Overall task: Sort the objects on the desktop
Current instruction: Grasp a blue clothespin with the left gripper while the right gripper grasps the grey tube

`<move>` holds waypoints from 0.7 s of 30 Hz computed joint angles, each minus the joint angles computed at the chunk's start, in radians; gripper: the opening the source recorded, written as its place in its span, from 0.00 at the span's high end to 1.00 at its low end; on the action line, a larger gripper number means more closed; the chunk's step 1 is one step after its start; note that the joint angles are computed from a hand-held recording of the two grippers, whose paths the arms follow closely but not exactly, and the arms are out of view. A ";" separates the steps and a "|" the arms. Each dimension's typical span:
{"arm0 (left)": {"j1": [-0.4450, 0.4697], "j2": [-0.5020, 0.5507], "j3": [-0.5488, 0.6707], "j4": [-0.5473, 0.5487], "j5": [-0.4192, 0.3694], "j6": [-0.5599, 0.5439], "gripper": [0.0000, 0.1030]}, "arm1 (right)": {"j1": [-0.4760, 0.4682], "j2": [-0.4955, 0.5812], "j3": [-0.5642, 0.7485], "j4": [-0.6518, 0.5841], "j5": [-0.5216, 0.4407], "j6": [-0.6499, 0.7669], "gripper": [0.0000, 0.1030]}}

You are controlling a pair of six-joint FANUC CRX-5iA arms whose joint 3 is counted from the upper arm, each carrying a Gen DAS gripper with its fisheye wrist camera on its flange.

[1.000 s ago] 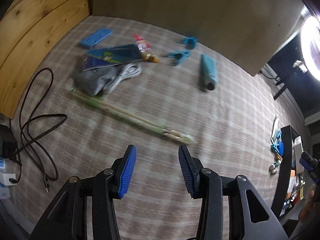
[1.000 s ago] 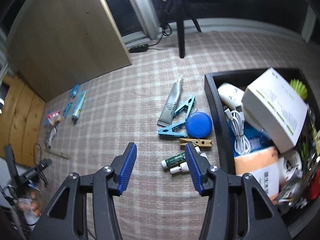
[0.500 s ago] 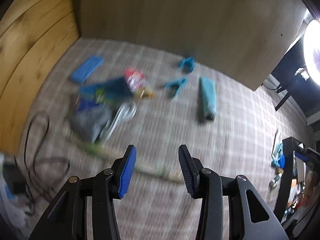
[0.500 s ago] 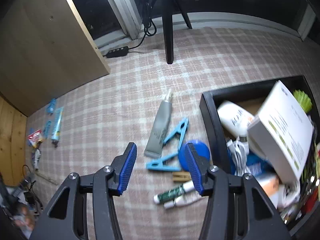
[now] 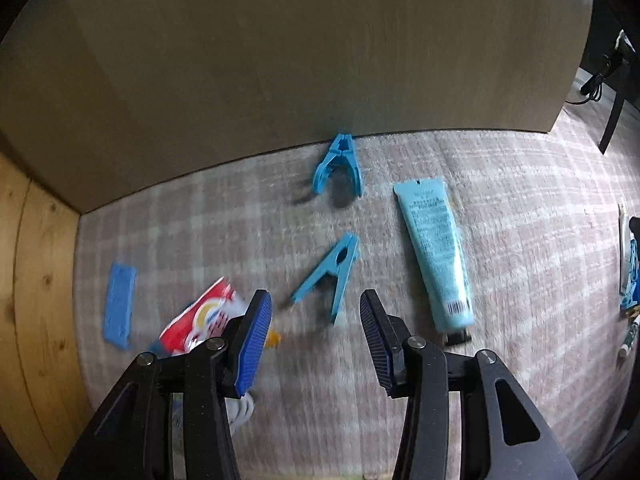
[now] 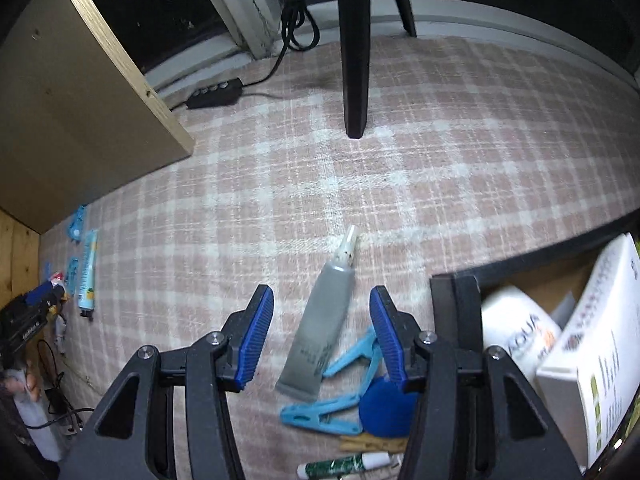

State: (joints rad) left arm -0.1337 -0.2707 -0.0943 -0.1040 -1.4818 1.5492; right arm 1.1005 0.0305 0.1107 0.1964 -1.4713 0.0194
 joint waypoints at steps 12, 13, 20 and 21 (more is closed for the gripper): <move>0.021 0.040 -0.028 0.048 0.052 -0.090 0.57 | 0.022 0.065 0.035 -0.011 -0.037 0.026 0.62; 0.024 0.042 -0.028 0.052 0.053 -0.093 0.57 | 0.024 0.076 0.049 -0.011 -0.050 0.038 0.64; 0.027 0.036 -0.048 0.092 0.078 -0.102 0.79 | 0.036 0.105 0.077 0.019 -0.021 0.047 0.83; 0.015 0.033 -0.047 0.078 0.082 -0.088 0.79 | 0.033 0.099 0.069 0.018 0.001 0.046 0.90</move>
